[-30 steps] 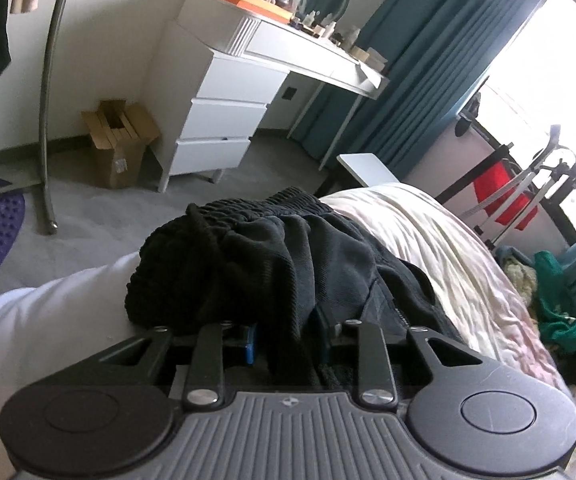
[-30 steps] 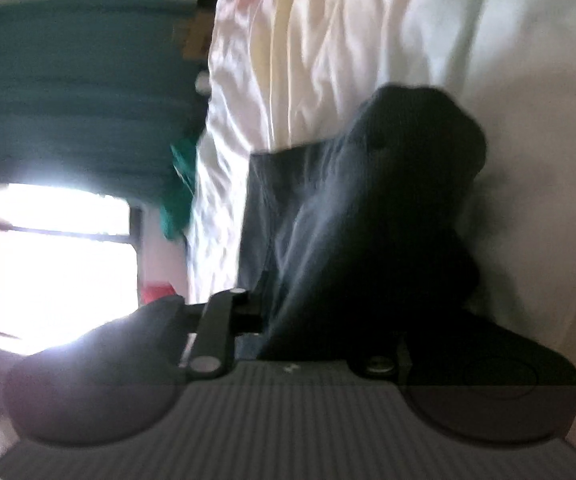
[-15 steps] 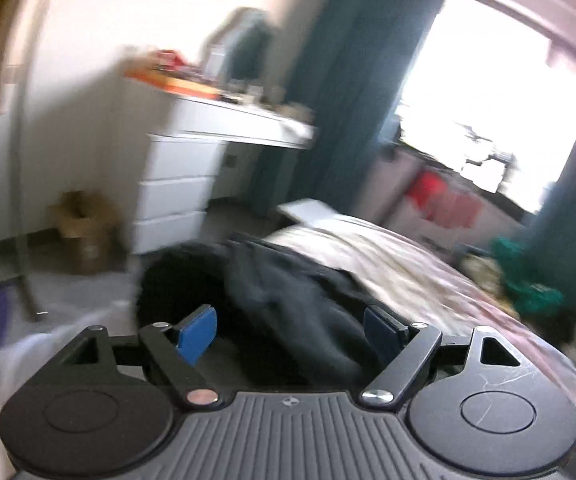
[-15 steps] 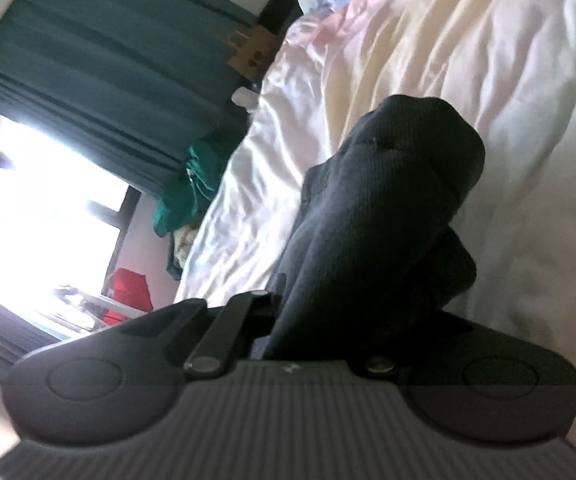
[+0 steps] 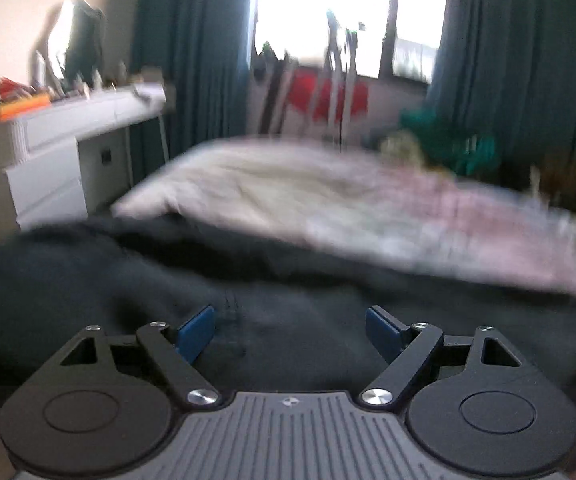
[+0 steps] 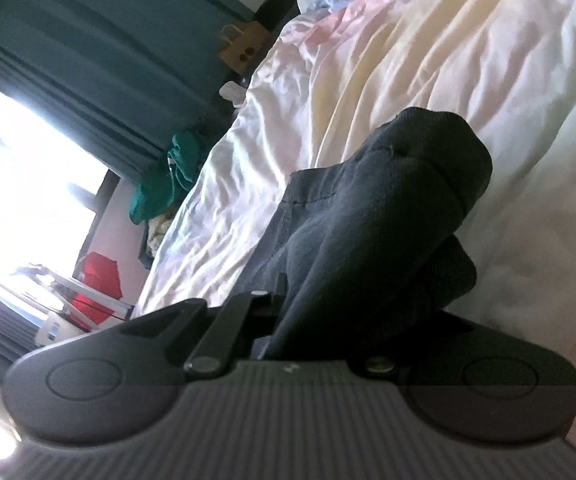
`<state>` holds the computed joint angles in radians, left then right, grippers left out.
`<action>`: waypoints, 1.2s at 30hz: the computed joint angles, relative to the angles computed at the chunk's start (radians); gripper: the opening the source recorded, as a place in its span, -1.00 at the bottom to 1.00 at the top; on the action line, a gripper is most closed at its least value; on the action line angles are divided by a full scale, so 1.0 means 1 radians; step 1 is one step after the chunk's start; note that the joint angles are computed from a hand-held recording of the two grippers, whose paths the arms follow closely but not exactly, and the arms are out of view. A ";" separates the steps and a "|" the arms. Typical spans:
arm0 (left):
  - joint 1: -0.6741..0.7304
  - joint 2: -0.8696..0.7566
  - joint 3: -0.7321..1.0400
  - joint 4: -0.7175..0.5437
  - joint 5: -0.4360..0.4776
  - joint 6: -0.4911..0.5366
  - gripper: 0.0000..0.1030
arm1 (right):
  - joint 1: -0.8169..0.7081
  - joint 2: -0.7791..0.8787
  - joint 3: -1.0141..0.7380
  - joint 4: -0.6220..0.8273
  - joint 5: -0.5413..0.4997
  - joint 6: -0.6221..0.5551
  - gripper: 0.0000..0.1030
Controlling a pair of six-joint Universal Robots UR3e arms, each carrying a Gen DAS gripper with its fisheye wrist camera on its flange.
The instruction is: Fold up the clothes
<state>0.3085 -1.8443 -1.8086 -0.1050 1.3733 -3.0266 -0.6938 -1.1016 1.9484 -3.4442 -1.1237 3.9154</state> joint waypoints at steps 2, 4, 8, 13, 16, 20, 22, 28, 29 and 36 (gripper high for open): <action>-0.041 -0.075 0.002 0.055 0.067 0.092 0.68 | 0.009 -0.018 0.014 0.008 -0.020 -0.017 -0.81; -0.059 -0.107 -0.019 0.116 0.100 0.149 0.70 | 0.025 -0.028 0.006 0.025 -0.047 -0.033 -0.80; -0.020 -0.097 -0.030 0.105 0.043 0.128 0.71 | 0.076 -0.041 -0.040 0.075 -0.133 -0.092 -0.80; -0.014 -0.100 -0.027 0.110 0.039 0.133 0.71 | 0.149 -0.081 -0.067 0.082 -0.252 -0.174 -0.80; -0.013 -0.080 -0.027 0.081 0.034 0.143 0.72 | 0.223 -0.096 -0.118 0.068 -0.346 -0.230 -0.80; 0.014 -0.053 -0.031 0.053 -0.009 0.129 0.75 | 0.393 -0.092 -0.245 0.057 -0.525 -0.380 -0.80; 0.011 -0.039 -0.054 0.093 0.014 0.109 0.75 | 0.502 -0.068 -0.330 0.038 -0.596 -0.500 -0.80; 0.066 0.046 -0.146 0.240 0.011 -0.017 0.75 | 0.845 0.109 -0.634 0.068 -0.664 -0.810 -0.80; 0.082 0.064 -0.160 0.263 0.008 -0.046 0.75 | 0.894 0.150 -0.686 0.092 -0.667 -0.847 -0.80; 0.304 0.213 -0.224 0.207 -0.215 -0.284 0.75 | 1.139 0.436 -0.843 0.271 -0.691 -0.982 -0.77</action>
